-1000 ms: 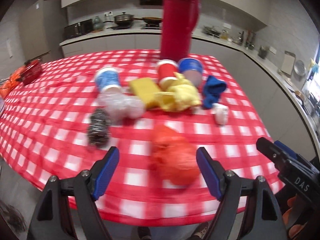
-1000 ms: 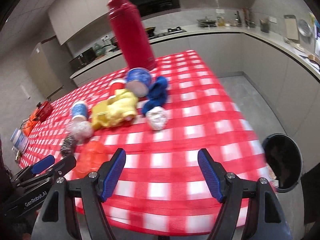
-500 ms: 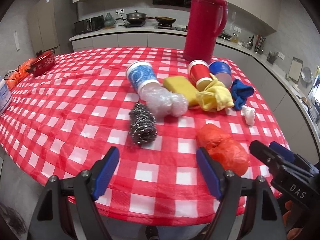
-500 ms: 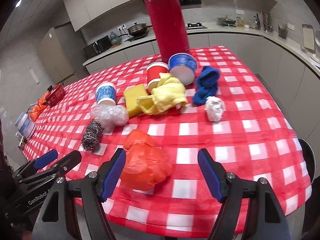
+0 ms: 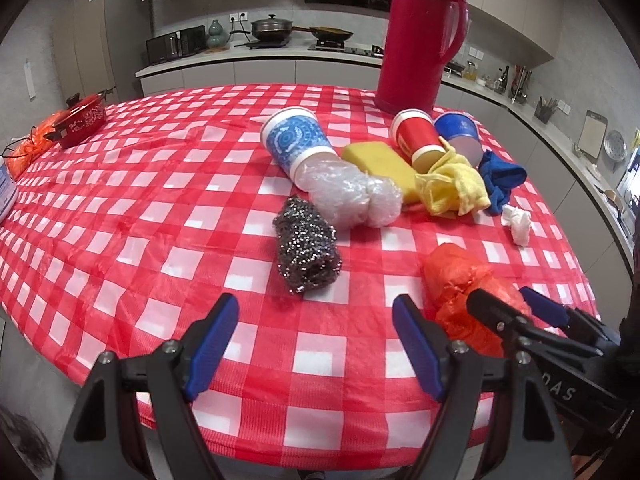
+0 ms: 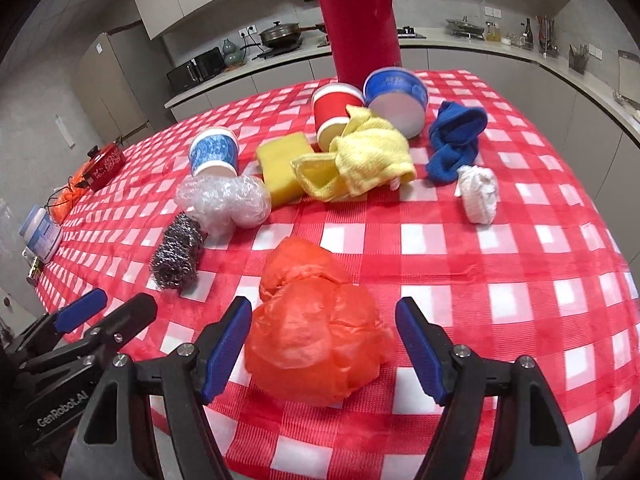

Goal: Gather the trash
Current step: 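Grasp the orange plastic bag with the right tool while the left tool grasps the steel wool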

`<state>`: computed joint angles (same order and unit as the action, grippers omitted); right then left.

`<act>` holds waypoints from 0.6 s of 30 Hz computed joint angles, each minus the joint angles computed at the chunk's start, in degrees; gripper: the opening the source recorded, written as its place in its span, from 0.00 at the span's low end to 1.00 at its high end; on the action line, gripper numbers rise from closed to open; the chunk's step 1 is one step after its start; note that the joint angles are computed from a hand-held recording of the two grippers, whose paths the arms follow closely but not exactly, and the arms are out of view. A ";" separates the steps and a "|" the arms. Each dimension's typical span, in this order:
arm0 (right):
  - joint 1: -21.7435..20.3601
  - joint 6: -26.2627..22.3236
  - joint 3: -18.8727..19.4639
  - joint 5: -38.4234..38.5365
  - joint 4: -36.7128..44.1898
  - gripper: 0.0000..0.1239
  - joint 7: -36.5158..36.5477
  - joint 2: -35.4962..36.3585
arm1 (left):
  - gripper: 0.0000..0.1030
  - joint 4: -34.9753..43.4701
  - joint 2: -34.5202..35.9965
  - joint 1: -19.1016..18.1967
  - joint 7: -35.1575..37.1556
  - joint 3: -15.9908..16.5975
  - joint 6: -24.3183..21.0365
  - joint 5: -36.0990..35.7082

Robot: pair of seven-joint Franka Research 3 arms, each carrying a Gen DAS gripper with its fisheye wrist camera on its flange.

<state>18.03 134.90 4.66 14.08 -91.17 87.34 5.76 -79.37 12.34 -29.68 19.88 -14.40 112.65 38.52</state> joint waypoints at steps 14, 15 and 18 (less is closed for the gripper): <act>-0.03 4.69 0.13 3.92 -1.02 0.30 -1.94 -0.29 | 0.78 -0.01 0.74 1.58 1.83 0.72 1.92 -0.77; -0.11 5.65 0.00 3.73 -0.81 0.30 -1.42 -0.26 | 0.78 0.25 1.02 1.61 1.83 0.89 1.92 -0.53; -0.17 6.75 -0.23 2.21 0.03 0.30 0.02 0.21 | 0.78 1.07 2.11 2.11 2.71 1.28 2.52 -1.17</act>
<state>17.86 141.65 4.43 16.29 -91.15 87.36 5.98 -78.30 14.44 -27.57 22.59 -13.11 115.16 37.34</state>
